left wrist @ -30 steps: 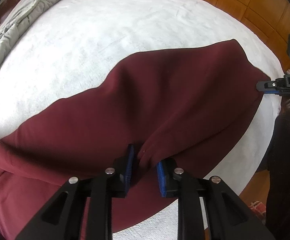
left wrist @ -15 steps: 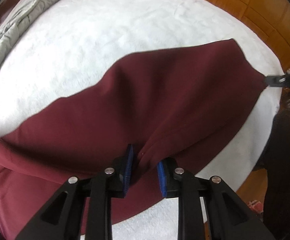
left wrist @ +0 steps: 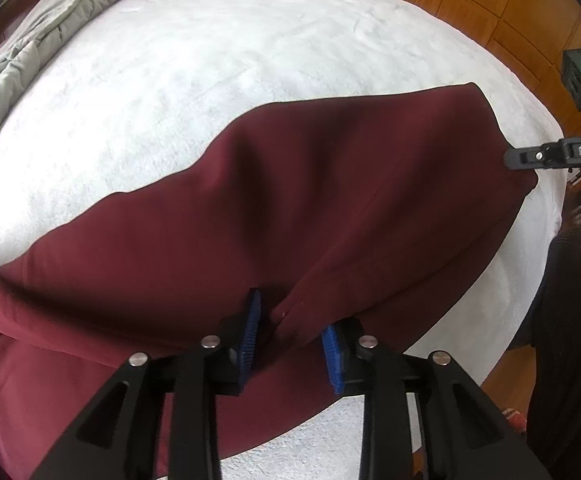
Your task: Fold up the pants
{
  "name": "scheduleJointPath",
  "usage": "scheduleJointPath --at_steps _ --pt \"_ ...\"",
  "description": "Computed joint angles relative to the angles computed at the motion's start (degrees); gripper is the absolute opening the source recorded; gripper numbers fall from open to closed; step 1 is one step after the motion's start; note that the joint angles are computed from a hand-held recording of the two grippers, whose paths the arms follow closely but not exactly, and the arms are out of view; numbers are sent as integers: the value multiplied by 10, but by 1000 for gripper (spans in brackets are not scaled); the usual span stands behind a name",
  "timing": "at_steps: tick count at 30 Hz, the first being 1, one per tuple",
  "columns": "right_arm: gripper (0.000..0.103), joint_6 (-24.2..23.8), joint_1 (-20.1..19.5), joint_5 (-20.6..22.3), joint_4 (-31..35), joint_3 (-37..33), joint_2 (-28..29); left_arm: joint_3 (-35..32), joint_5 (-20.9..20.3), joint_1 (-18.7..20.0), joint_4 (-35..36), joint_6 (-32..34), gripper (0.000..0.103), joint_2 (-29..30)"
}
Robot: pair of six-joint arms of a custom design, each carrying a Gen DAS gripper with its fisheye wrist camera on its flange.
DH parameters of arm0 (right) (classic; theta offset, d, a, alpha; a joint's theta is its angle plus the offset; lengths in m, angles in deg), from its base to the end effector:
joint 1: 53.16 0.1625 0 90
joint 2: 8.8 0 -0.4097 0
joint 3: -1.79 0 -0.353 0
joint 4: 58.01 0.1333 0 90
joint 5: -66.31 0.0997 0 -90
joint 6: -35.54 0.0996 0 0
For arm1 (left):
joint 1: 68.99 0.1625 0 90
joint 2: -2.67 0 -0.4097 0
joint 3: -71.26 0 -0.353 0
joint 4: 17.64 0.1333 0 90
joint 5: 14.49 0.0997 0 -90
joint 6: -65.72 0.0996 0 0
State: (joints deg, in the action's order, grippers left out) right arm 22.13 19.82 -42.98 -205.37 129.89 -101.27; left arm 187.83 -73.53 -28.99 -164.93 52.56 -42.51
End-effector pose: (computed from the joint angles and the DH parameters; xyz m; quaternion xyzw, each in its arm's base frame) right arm -0.0201 -0.4087 0.3158 -0.0621 -0.9667 0.1361 0.2075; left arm -0.2470 -0.4482 0.0114 0.3333 0.8971 -0.0380 0.2876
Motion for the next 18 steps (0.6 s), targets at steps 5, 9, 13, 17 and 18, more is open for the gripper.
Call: scheduleJointPath --at_steps 5,9,13,17,18 --pt "12 2 10 -5 -3 -5 -7 -10 -12 -2 15 -19 32 -7" --pt "11 -13 31 -3 -10 -4 -58 2 -12 -28 -10 -20 32 -29" --pt "11 13 40 -72 3 -12 -47 -1 -35 -40 -1 -31 32 -19" --pt "17 24 17 -113 -19 -4 7 10 -26 -31 -22 -39 34 18" --pt "19 18 25 -124 -33 -2 13 16 -25 -32 -38 -36 35 18"
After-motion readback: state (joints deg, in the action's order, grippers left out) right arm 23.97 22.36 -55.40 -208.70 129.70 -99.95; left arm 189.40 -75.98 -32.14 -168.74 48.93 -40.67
